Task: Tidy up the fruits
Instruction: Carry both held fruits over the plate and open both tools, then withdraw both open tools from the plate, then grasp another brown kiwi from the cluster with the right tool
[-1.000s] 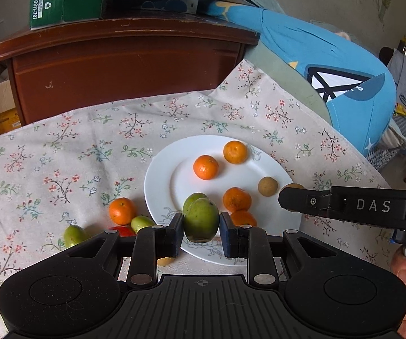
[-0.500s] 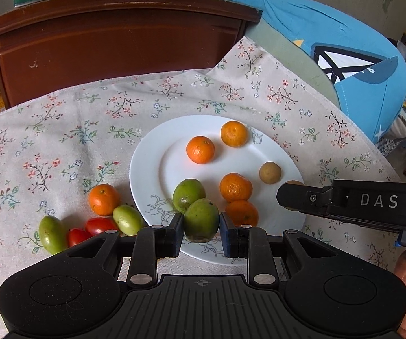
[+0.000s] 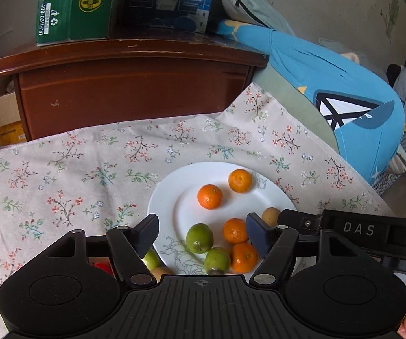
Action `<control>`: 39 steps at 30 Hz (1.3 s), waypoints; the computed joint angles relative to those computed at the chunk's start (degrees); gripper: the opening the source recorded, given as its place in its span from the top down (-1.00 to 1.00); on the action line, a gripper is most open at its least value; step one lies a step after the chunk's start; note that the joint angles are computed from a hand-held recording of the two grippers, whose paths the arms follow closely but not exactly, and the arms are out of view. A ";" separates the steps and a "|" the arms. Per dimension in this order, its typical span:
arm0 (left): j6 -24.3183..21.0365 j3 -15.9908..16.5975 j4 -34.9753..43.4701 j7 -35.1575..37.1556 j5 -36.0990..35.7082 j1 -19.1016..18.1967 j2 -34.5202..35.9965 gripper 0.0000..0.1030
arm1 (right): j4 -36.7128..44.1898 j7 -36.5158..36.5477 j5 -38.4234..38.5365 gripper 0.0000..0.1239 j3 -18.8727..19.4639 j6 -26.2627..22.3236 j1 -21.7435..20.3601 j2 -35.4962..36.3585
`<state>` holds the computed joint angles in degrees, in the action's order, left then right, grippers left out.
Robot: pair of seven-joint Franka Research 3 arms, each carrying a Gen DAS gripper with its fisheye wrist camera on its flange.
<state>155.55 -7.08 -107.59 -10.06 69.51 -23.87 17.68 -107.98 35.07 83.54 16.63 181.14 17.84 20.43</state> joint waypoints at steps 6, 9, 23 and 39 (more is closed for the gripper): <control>-5.31 -1.29 -2.07 6.12 -6.53 0.83 -2.36 -0.56 | -0.73 1.16 -2.60 0.41 -0.27 -2.59 0.23 -0.48; -8.02 -1.84 -3.55 8.09 -8.71 1.29 -4.00 -0.57 | -0.95 0.38 -3.03 0.40 0.12 -2.49 0.35 -0.58; -10.73 -3.67 -9.66 14.07 -14.74 5.89 -10.80 -0.58 | -1.27 -11.59 1.66 0.38 -0.59 -5.49 2.73 -1.62; -9.04 -3.81 -13.48 9.99 -12.53 8.02 -11.13 -0.58 | -2.38 -22.93 0.69 0.38 0.06 -5.68 6.17 -0.13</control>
